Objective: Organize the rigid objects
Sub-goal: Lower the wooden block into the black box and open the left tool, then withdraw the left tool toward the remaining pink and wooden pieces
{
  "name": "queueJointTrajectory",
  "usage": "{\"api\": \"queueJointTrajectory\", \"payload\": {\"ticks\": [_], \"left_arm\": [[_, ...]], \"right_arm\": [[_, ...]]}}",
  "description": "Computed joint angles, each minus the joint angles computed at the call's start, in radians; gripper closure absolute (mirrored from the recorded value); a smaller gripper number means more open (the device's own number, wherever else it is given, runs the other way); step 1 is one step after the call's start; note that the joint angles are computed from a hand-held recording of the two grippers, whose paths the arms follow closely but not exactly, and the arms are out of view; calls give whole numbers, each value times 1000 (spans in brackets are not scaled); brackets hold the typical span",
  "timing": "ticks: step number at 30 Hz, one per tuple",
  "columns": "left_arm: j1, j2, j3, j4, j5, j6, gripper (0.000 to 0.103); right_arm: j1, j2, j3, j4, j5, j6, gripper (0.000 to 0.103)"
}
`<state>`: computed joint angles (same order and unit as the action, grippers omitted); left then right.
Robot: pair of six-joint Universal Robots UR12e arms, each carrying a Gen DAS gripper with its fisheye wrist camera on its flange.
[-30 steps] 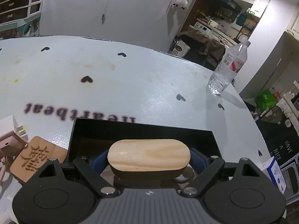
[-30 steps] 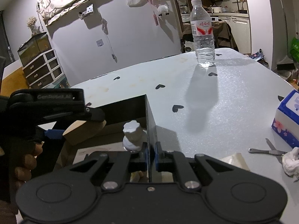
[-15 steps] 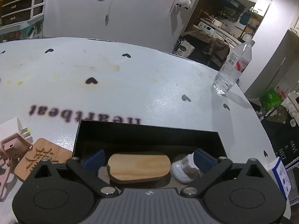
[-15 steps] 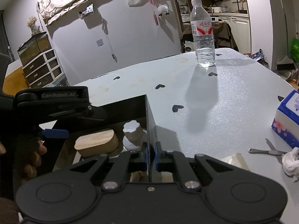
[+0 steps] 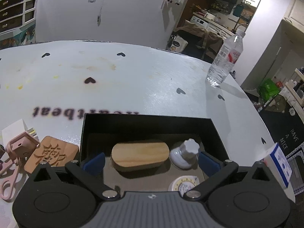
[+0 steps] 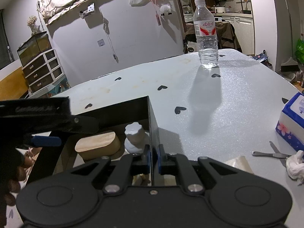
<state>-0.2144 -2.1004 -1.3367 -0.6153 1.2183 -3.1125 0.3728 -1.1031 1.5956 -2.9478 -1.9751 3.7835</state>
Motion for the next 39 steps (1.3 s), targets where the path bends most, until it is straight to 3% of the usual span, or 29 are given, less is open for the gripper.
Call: {"api": "queueJointTrajectory", "payload": {"ticks": [12,28,39], "left_arm": [[20,54,-75,36,-26,59,0],[68,133,-201,118,-122,196,0],[115,146,-267,256,-127,140,0]], "right_arm": [[2,1,-9,27,-12,0,96],[14,8,-29,69,-53,-13,98],[22,13,-43,96,-78,-5,98]]}}
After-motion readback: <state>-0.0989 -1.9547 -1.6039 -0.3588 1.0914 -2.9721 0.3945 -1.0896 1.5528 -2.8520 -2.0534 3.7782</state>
